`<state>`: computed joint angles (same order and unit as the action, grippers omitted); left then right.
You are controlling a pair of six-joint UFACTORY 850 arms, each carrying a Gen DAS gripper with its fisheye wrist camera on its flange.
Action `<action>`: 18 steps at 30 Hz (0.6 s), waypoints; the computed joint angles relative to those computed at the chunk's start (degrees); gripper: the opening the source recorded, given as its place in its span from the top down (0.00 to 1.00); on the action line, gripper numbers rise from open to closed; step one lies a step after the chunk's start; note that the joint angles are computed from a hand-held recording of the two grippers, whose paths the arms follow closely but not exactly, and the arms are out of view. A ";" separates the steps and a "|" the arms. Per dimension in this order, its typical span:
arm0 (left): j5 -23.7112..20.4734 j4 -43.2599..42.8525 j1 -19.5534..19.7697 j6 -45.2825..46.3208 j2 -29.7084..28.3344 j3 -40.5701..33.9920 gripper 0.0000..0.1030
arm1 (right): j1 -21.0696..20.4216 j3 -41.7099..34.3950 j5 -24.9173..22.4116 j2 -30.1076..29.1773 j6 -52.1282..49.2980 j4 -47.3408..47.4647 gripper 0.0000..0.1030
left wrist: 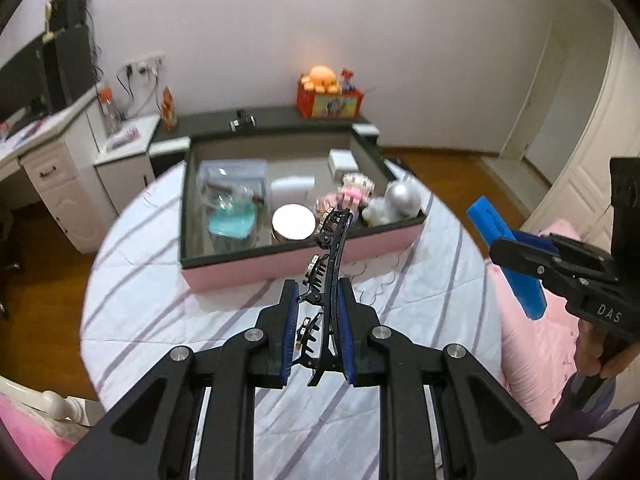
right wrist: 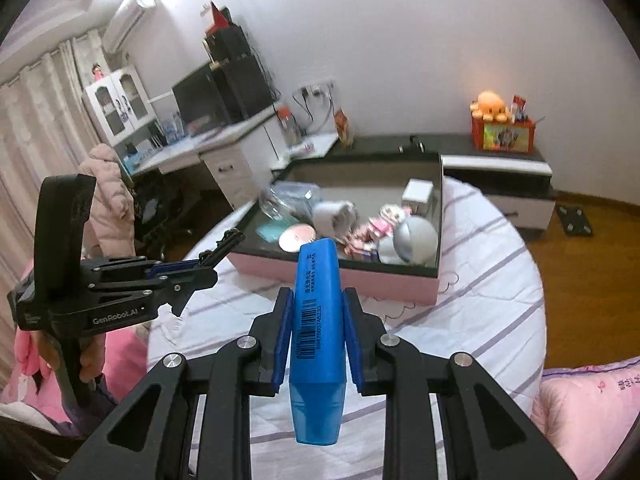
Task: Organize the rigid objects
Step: 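Lift the hair clip and highlighter and carry both toward the pink box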
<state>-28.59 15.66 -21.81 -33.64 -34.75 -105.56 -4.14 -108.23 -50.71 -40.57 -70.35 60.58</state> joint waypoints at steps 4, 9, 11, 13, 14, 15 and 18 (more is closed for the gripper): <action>3.10 6.41 -1.13 -6.33 4.21 4.64 0.82 | -0.78 6.17 1.10 4.79 -5.44 5.07 0.76; 5.40 14.08 -2.57 -14.05 8.09 9.25 0.82 | -1.69 12.59 1.97 9.89 -11.21 10.62 0.76; 5.92 16.47 -2.88 -16.69 9.08 10.47 0.82 | -1.89 15.09 2.28 11.76 -13.61 12.53 0.76; 5.92 19.22 -3.14 -19.94 9.96 11.55 0.82 | -1.94 16.47 2.24 12.65 -14.90 13.38 0.76; 5.73 20.90 -3.28 -21.82 10.34 12.05 0.82 | -1.97 16.65 2.03 12.68 -15.11 13.53 0.76; 5.70 21.82 -3.34 -23.03 10.65 12.45 0.82 | -1.95 16.87 1.88 12.80 -15.29 13.53 0.76; 5.31 24.31 -3.49 -26.17 11.39 13.35 0.82 | -1.91 17.48 1.62 13.21 -15.99 13.72 0.76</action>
<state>-23.28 39.97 -25.31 -59.82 -23.36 -92.21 -6.06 -90.75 -49.09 -27.36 -86.34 74.30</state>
